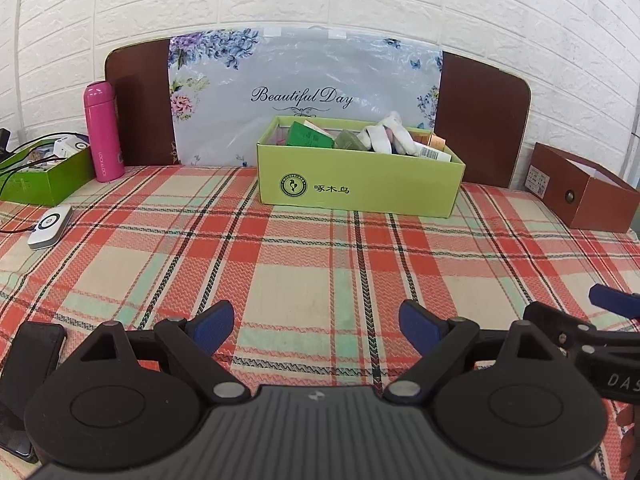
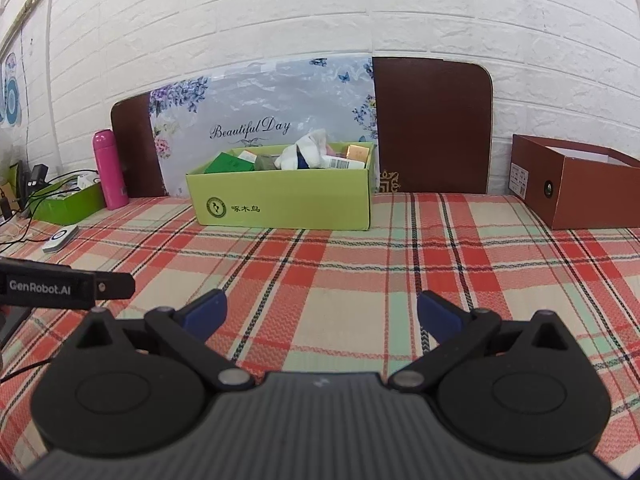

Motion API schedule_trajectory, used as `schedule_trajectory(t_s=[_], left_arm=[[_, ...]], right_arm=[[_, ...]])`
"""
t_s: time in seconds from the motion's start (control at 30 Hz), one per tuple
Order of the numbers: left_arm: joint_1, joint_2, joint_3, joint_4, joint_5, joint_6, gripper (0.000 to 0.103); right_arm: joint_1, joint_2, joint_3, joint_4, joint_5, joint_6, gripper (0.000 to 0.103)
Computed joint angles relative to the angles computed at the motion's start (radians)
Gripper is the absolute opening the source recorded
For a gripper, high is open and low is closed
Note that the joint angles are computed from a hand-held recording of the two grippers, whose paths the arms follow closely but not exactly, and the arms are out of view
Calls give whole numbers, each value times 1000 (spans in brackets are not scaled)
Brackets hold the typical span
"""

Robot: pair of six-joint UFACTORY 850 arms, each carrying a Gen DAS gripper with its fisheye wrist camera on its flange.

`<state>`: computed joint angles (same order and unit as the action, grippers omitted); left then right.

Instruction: Organize objects

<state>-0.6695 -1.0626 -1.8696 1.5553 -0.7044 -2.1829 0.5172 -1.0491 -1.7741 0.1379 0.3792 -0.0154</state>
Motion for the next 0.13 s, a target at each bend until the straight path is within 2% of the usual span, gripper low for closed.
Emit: schedule_trajectory(t_s=[0.13], left_arm=[[-1, -2, -3, 0, -9, -3, 93]], right_arm=[[2, -8, -13, 1, -13, -3, 103]])
